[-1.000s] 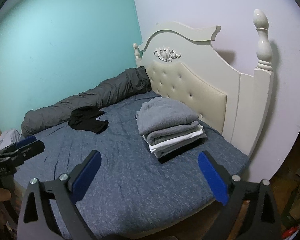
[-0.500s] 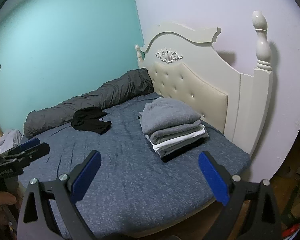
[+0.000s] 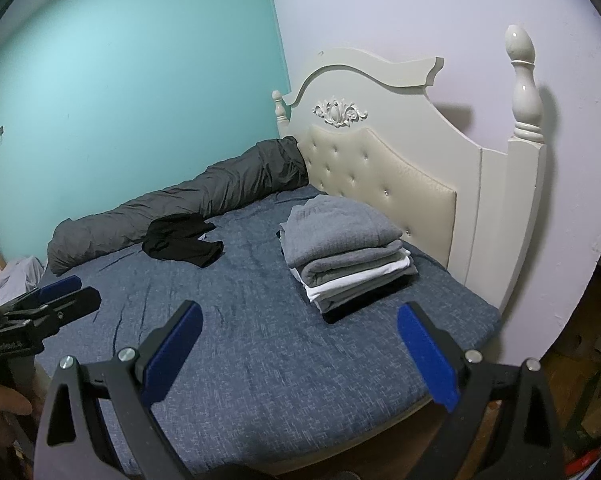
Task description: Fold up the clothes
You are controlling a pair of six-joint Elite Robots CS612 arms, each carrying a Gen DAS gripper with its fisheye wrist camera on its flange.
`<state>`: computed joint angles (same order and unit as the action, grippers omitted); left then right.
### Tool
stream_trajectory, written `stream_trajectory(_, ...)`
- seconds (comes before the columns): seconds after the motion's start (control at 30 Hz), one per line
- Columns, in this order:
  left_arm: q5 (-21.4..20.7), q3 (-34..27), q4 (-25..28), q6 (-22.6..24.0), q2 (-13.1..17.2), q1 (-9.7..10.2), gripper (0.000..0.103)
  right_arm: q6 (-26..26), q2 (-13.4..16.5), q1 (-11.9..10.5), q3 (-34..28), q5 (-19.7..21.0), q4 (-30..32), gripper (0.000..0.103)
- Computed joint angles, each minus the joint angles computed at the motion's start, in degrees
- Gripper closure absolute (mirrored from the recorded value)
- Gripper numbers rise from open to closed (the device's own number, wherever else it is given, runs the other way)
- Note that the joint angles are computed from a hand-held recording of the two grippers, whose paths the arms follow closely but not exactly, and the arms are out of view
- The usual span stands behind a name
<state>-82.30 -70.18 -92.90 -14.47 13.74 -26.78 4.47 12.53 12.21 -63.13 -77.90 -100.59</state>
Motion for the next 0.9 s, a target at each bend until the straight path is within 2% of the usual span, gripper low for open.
stream_trajectory(0.33, 1.4, -0.4, 0.4, 0.0, 0.2, -0.21, 0.000, -0.3, 0.4, 0.2, -0.6, -0.7, 0.0, 0.004)
stream_trajectory(0.9, 0.3, -0.4, 1.2, 0.0, 0.2, -0.10, 0.000, 0.0, 1.0, 0.4, -1.2, -0.5, 1.0, 0.004)
